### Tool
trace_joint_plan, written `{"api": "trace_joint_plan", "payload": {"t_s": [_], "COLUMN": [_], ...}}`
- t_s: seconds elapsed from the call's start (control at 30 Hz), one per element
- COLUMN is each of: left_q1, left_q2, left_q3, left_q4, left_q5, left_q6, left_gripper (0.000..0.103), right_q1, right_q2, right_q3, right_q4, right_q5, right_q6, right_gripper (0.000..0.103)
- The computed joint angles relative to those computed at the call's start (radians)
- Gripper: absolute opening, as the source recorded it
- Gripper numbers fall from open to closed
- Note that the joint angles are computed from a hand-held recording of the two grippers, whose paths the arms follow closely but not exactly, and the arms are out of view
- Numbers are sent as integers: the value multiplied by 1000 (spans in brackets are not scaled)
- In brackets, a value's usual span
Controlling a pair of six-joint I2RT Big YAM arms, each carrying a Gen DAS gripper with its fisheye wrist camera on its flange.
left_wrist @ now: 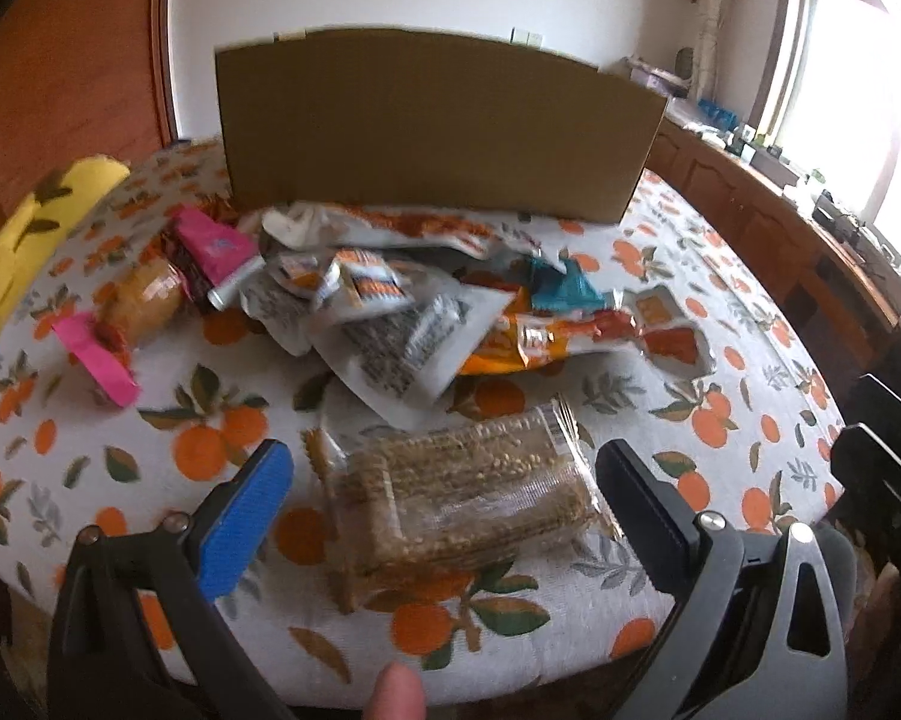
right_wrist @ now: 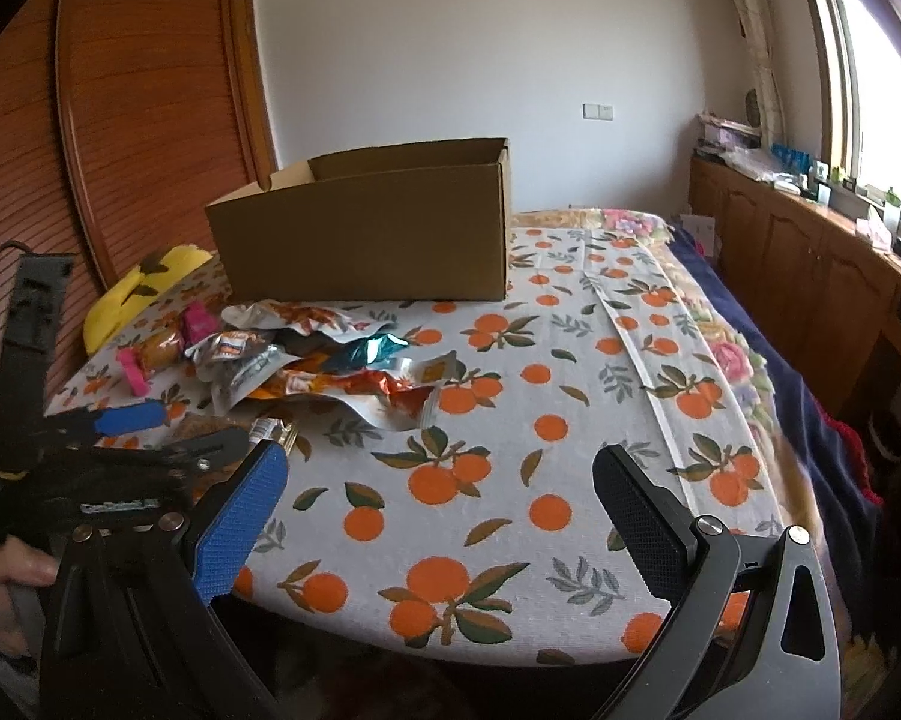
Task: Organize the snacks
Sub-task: 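Move the left tool down over the clear-wrapped grain bar and close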
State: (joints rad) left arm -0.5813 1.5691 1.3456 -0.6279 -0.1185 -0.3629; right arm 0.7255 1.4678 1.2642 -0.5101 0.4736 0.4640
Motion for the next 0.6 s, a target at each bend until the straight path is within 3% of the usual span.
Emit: {"api": "trace_joint_plan", "payload": {"t_s": [0.27,0.6], "left_q1": [-23,-1], "left_q2": [30,-2], "left_q3": [5,-36], "left_q4": [10,35], "left_q5": [-71,-34], "left_q6": [25,83], "left_gripper": [103,102], "right_q1": [3,-18], "right_q2": [14,60], "right_q3": [7,43], "right_q4": [-3,7], "right_q5": [-8,-53], "right_q6": [-3,-56], "right_gripper": [103,103]}}
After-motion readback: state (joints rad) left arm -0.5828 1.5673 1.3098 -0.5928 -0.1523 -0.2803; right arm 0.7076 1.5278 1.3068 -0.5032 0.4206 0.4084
